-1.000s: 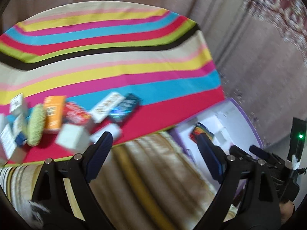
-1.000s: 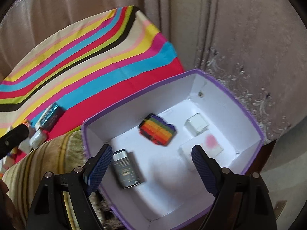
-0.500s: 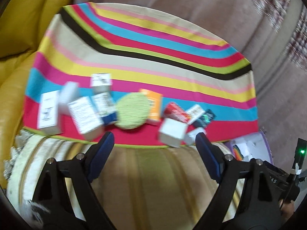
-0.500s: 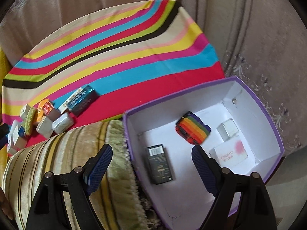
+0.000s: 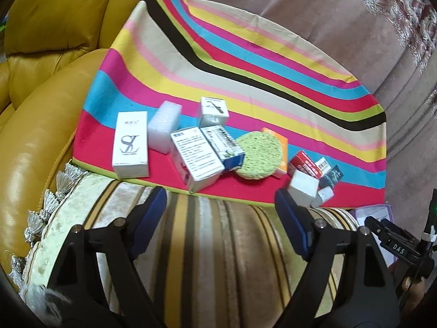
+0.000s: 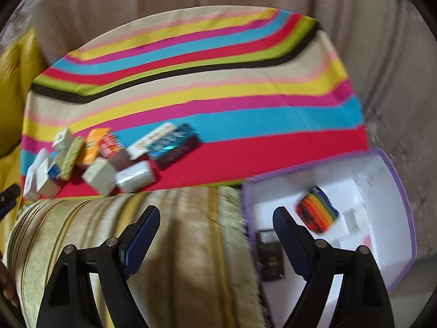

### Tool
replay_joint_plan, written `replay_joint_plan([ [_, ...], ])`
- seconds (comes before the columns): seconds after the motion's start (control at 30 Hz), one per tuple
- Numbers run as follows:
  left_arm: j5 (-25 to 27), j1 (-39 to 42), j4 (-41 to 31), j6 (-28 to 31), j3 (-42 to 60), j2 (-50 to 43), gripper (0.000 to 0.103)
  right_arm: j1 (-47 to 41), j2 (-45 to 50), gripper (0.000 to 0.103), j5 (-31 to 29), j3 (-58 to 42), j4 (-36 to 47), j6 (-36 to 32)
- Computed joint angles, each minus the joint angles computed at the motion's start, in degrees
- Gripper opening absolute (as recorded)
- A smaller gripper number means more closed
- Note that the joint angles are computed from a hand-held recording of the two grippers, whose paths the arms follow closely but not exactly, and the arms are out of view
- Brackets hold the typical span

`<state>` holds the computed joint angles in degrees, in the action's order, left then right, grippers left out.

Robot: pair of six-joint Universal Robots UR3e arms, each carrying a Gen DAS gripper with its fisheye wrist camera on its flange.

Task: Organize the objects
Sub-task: 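Withdraw both grippers from the purple box back over the table, then grasp the white SL box with the left gripper while the right gripper grasps a white tube box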

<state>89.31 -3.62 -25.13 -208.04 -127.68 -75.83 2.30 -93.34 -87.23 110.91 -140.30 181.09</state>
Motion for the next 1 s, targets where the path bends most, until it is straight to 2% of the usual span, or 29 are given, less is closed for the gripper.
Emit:
replay_joint_plan([
  [0.27,-1.93,4.58,-1.10,1.41,-3.07,3.73,0.078,6.85,13.43,0.086,1.67,-11.99,1.98,-8.16],
  [0.53,-4.28,13.52,-3.73,4.52,-6.91,8.51,0.078,9.01,21.38,0.086,0.93,-19.93,3.82,-10.41],
  [0.87,-3.59,16.45,-6.05,7.19,-1.77,-0.95,0.078,9.50,26.53,0.083,1.20,-25.82,6.07,-10.28],
  [1.0,-2.03,16.20,-6.22,6.90,-0.05,-3.65,0.078,9.42,27.61,0.076,1.72,-27.33,7.35,-10.03],
])
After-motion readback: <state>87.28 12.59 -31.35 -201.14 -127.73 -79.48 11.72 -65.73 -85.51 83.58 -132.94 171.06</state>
